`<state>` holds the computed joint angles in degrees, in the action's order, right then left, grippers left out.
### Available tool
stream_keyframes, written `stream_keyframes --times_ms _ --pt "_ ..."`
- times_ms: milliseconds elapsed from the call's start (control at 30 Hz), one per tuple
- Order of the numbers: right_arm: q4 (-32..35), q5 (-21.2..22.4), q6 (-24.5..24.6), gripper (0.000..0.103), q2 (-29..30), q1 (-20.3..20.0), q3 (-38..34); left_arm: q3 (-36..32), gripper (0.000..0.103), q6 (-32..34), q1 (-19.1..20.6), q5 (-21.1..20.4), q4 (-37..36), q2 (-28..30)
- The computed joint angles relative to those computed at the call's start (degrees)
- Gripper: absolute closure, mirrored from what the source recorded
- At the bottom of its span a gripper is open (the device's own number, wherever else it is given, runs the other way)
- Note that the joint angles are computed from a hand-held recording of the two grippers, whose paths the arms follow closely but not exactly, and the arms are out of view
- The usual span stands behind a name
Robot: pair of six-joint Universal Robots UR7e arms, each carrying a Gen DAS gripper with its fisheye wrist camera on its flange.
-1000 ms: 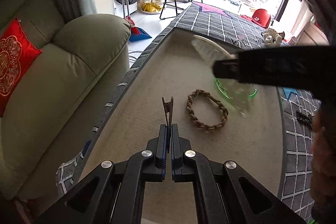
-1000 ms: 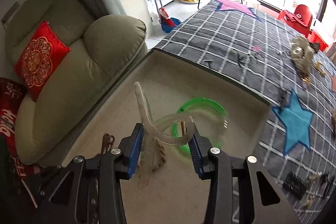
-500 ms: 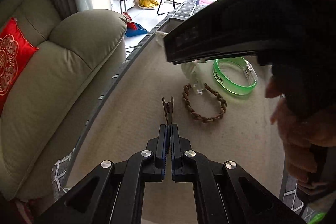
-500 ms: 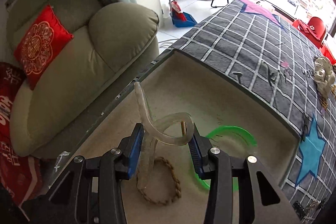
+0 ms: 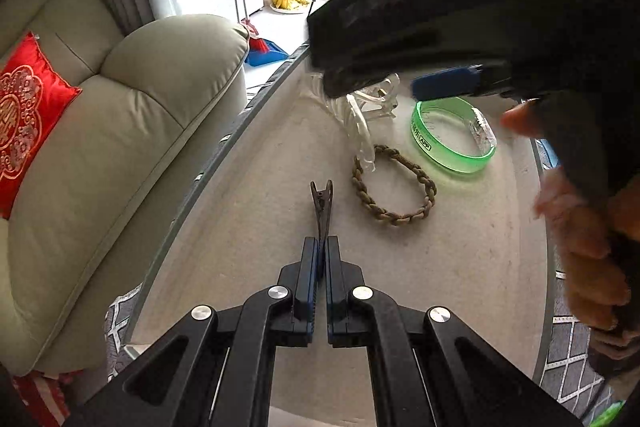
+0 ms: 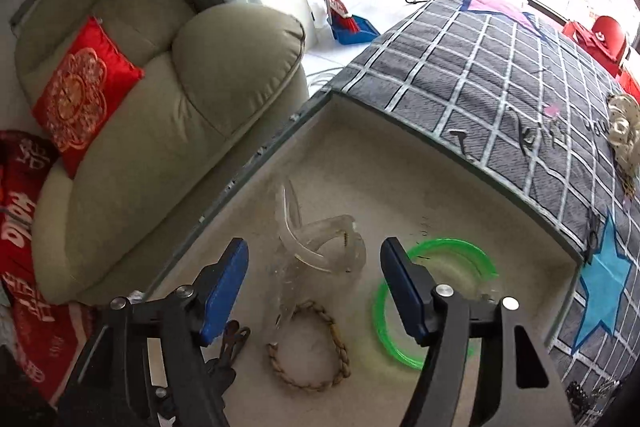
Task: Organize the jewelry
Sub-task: 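Open the right gripper to drop the claw clip while the left gripper releases the snap clip into the tray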
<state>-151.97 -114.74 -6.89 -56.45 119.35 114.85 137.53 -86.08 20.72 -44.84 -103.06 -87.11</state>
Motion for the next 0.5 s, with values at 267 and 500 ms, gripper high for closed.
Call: stream_keyframes --times_ms 267,500 --pt "-2.7 0.4 2.0 0.029 -7.2 -0.9 5.0 -1.4 0.098 -3.2 -1.6 -0.3 3.0 0.9" --pt "-2.8 1.7 4.8 0.029 -14.5 -3.3 10.2 -2.7 0.098 -5.3 -2.6 -0.7 5.9 1.8"
